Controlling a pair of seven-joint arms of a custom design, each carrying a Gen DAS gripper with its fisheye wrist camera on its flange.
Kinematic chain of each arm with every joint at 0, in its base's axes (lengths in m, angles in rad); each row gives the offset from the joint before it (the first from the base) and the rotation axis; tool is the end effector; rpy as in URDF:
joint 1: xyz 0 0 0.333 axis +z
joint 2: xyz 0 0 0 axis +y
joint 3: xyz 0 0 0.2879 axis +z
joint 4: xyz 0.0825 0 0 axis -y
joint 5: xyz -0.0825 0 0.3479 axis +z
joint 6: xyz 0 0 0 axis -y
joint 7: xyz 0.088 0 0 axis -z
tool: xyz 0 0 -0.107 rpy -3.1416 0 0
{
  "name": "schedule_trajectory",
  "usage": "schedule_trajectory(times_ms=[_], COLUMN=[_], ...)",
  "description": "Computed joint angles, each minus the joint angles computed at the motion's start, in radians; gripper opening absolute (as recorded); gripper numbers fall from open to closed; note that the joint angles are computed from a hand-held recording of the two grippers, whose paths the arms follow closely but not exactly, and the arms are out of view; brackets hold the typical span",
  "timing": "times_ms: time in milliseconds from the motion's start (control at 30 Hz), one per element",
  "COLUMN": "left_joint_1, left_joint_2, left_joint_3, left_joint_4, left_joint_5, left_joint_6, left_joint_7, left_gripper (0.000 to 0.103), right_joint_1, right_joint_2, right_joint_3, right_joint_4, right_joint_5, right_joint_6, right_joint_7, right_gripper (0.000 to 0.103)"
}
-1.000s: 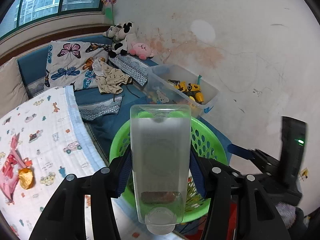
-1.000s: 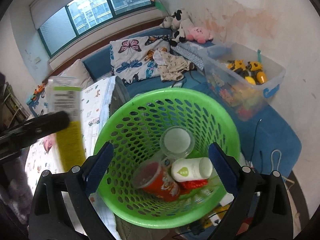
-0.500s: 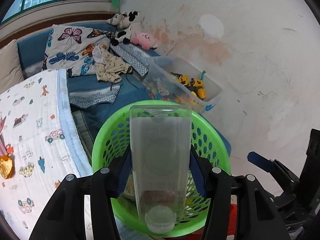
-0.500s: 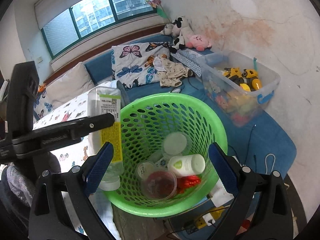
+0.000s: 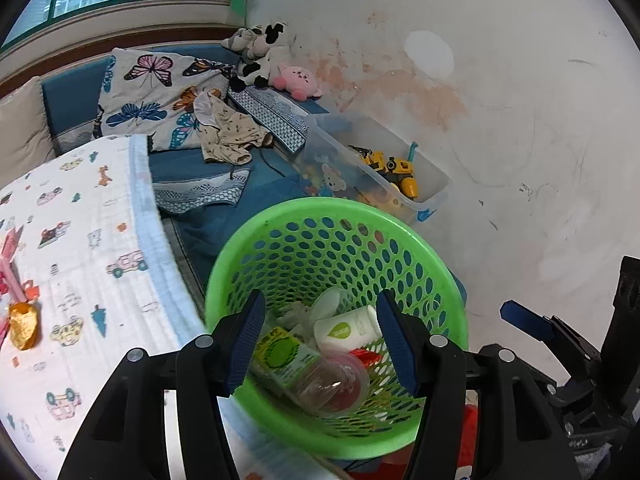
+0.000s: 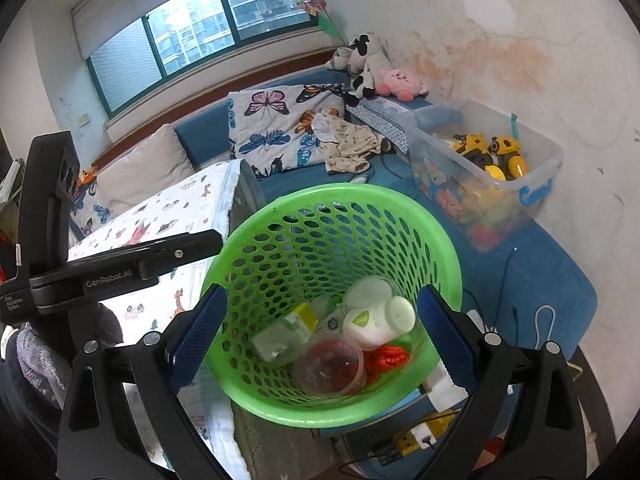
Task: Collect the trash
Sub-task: 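Lower the tall clear cup into the basket and open the left gripper, then move the left gripper to the bed and grasp the pink snack bag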
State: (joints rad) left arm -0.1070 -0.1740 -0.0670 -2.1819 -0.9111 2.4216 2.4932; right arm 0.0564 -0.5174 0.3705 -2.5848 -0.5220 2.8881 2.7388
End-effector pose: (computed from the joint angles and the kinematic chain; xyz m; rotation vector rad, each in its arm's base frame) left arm 0.4974 -0.0924 0.4970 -1.4262 2.4456 -1.2072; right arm 0.3624 0.2093 0.4952 -1.4359 1.8559 -0.6195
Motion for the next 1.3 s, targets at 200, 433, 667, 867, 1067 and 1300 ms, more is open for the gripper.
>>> schedule_trajectory(times_ms=[200, 433, 667, 867, 1067, 1300], left_joint_1=[0.024, 0.066, 0.107, 0.161, 0.229, 0.331], left_joint_2=[-0.057, -0.095, -0.106, -0.065, 0.025, 0.195], left_joint_3=[0.036, 0.084, 0.121, 0.150, 0.165, 0.133], left_joint_4=[-0.055, -0.099, -0.116, -0.080, 0.005, 0.163], left_joint_5=[0.005, 0.027, 0.069, 0.102, 0.109, 0.153], left_joint_6=[0.006, 0.002, 0.043, 0.053, 0.069, 0.081], left_joint_7=[0.054, 0.090, 0.151, 0.181, 0.225, 0.246], left_gripper=[0.056, 0.056, 0.056, 0.058, 0.065, 0.071], right_joint_1=[0.016, 0.034, 0.078, 0.153, 0.241, 0.347], right_joint_2=[0.025, 0.092, 0.195, 0.308, 0.410, 0.531], right_joint_3=[0.010, 0.025, 0.019, -0.021, -0.072, -0.135], right_joint_4=[0.020, 0.079, 0.177, 0.284, 0.392, 0.527], right_joint_5=[-0.001, -0.037, -0.113, -0.174, -0.197, -0.178], right_joint_6=[-0.003, -0.004, -0.014, -0.029, -0.050, -0.076], right_joint_7=[0.006, 0.024, 0.051, 0.060, 0.035, -0.027], right_gripper=[0.095, 0.095, 0.095, 0.095, 0.095, 0.095])
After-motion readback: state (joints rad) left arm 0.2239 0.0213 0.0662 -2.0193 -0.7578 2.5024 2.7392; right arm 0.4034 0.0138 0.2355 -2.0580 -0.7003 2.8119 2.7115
